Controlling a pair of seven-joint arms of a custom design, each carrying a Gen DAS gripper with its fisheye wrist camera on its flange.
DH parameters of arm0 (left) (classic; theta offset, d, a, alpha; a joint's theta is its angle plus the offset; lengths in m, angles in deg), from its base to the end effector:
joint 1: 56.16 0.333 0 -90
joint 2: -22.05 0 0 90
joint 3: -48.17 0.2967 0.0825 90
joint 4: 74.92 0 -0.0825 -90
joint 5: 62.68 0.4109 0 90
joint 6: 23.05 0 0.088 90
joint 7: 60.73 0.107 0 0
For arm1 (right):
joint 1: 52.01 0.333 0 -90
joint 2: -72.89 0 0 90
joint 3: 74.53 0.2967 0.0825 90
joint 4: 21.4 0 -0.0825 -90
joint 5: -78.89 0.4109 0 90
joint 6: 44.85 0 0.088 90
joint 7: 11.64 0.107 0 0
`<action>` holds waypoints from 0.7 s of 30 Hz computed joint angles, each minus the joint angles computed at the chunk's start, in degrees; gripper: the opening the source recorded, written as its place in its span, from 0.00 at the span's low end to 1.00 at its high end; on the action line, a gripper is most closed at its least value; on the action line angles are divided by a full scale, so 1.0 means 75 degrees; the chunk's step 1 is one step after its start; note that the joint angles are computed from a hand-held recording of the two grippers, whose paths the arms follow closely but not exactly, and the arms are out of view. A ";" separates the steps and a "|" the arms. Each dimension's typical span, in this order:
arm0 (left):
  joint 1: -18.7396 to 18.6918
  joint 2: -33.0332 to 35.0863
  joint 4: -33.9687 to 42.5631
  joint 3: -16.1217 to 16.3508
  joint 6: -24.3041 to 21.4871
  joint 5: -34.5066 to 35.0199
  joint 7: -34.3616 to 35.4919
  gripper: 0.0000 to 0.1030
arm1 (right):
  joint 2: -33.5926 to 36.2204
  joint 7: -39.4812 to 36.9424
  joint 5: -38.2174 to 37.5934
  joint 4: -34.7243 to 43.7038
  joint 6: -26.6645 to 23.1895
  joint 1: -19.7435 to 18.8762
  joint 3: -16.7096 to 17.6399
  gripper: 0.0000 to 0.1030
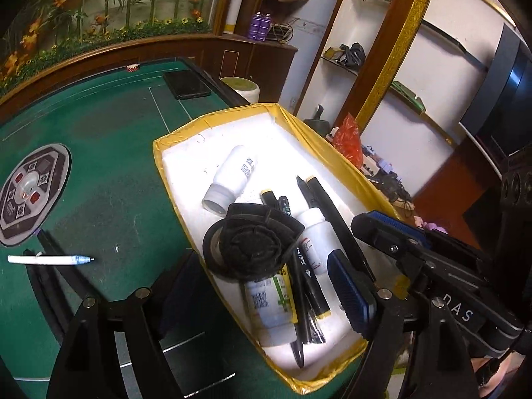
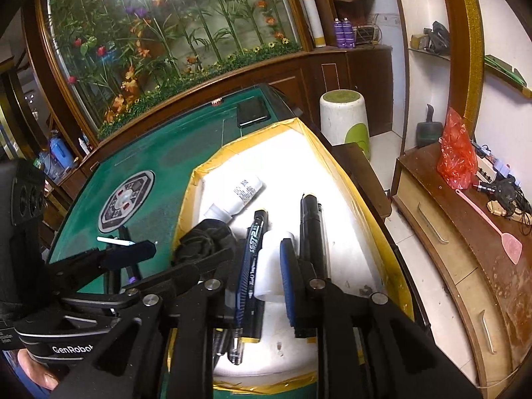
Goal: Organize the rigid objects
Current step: 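Carry the black holder and marker over the tray and release both, then move both grippers back over the black markers on the table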
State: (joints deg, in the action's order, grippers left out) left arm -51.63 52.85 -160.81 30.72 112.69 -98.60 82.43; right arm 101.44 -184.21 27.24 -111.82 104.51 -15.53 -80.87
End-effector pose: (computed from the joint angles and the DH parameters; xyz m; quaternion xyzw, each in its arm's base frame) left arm 0.7327 -0.1364 0.3801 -0.3947 0.8469 -0.3562 0.0103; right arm 0.6251 0.3961 0.3735 -0.4777 0.7789 -0.2419 0.3265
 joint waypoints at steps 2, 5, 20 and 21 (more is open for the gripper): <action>0.0081 -0.0022 0.0023 -0.0018 -0.0142 -0.0083 0.0007 0.80 | -0.0007 0.0060 -0.0051 0.0036 -0.0049 0.0054 -0.0014 0.20; 0.0341 -0.0127 -0.0028 -0.0064 -0.0398 -0.0431 0.0239 0.80 | 0.0038 -0.0023 -0.0051 0.0172 -0.0110 0.0096 0.0033 0.20; 0.1121 0.0221 0.0416 0.0339 -0.0890 -0.0934 0.0192 0.82 | 0.1474 -0.2115 0.1401 0.2209 0.0078 0.0219 0.0235 0.22; 0.1202 0.0285 0.0487 0.0371 -0.0879 -0.0964 0.0157 0.82 | 0.1639 -0.2342 0.1596 0.2428 0.0069 0.0231 0.0258 0.22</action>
